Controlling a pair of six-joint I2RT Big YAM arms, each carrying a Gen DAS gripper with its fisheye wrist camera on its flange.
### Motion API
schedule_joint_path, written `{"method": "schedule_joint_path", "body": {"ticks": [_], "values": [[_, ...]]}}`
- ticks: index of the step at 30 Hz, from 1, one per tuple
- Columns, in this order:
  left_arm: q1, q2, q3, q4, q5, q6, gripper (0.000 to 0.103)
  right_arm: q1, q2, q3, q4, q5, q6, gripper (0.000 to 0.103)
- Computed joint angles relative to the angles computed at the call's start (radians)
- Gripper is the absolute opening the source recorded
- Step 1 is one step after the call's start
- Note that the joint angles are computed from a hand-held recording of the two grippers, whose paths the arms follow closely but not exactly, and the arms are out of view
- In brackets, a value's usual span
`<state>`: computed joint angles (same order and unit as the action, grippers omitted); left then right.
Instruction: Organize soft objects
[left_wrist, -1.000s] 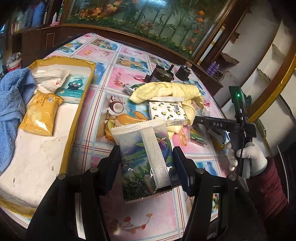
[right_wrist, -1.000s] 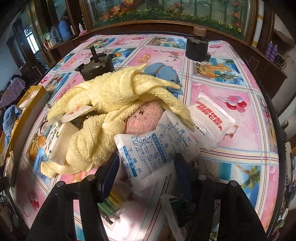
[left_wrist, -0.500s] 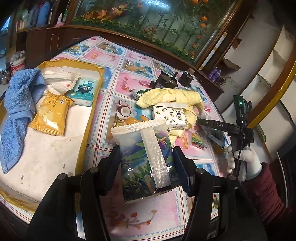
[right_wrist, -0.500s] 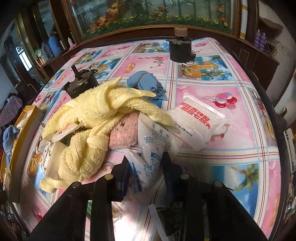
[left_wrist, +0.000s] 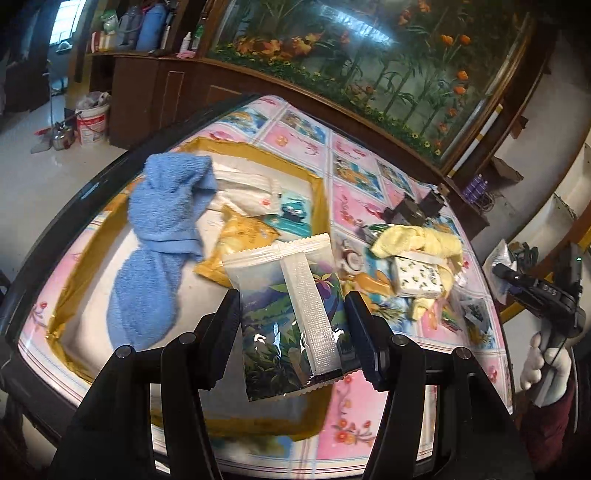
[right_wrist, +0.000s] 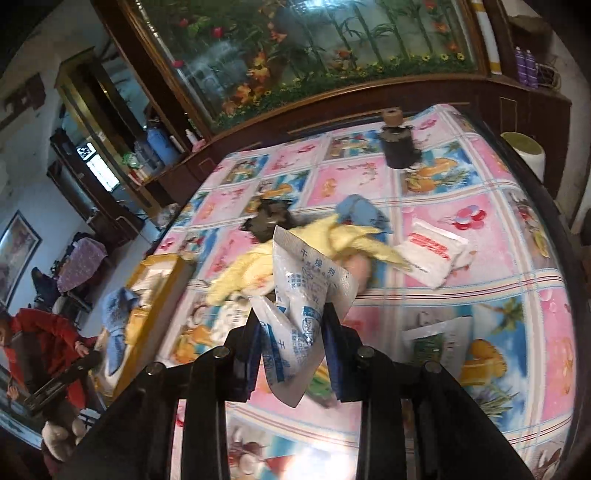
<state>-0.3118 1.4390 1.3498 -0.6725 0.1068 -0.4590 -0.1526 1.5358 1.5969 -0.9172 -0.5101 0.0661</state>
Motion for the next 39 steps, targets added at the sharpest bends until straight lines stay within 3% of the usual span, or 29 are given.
{"method": "schedule_joint_path", "body": {"ticks": [8, 11, 14, 19, 23, 26, 30, 33, 39], "values": [[0.05, 0.097, 0.089, -0.092, -0.027, 0.021, 0.058, 0.207, 0.106, 0.105, -0.065, -0.108, 0.0, 0.029], [0.062, 0.158, 0.156, -0.153, -0.055, 0.024, 0.058, 0.281, 0.166, 0.162, -0.093, -0.103, 0.0, 0.029], [0.086, 0.203, 0.201, -0.21, -0.014, -0.012, 0.058, 0.341, 0.24, 0.243, -0.145, -0.087, -0.008, 0.029], [0.113, 0.115, 0.123, -0.142, 0.065, -0.055, 0.058, 0.402, 0.322, 0.345, -0.235, -0.04, -0.042, 0.029], [0.115, 0.02, 0.046, -0.062, 0.025, -0.041, 0.062, 0.433, 0.355, 0.38, -0.269, 0.034, -0.054, 0.029], [0.117, 0.008, 0.032, -0.046, 0.014, -0.031, 0.062, 0.46, 0.376, 0.394, -0.278, 0.147, -0.061, 0.03], [0.125, 0.009, 0.019, -0.028, 0.038, -0.064, 0.062, 0.49, 0.362, 0.369, -0.227, 0.26, -0.107, 0.033], [0.125, -0.003, 0.009, -0.011, 0.033, -0.079, 0.062, 0.479, 0.342, 0.342, -0.214, 0.212, -0.093, 0.039], [0.109, -0.026, 0.0, -0.002, 0.004, -0.095, 0.062, 0.45, 0.296, 0.29, -0.166, 0.123, -0.062, 0.041]]}}
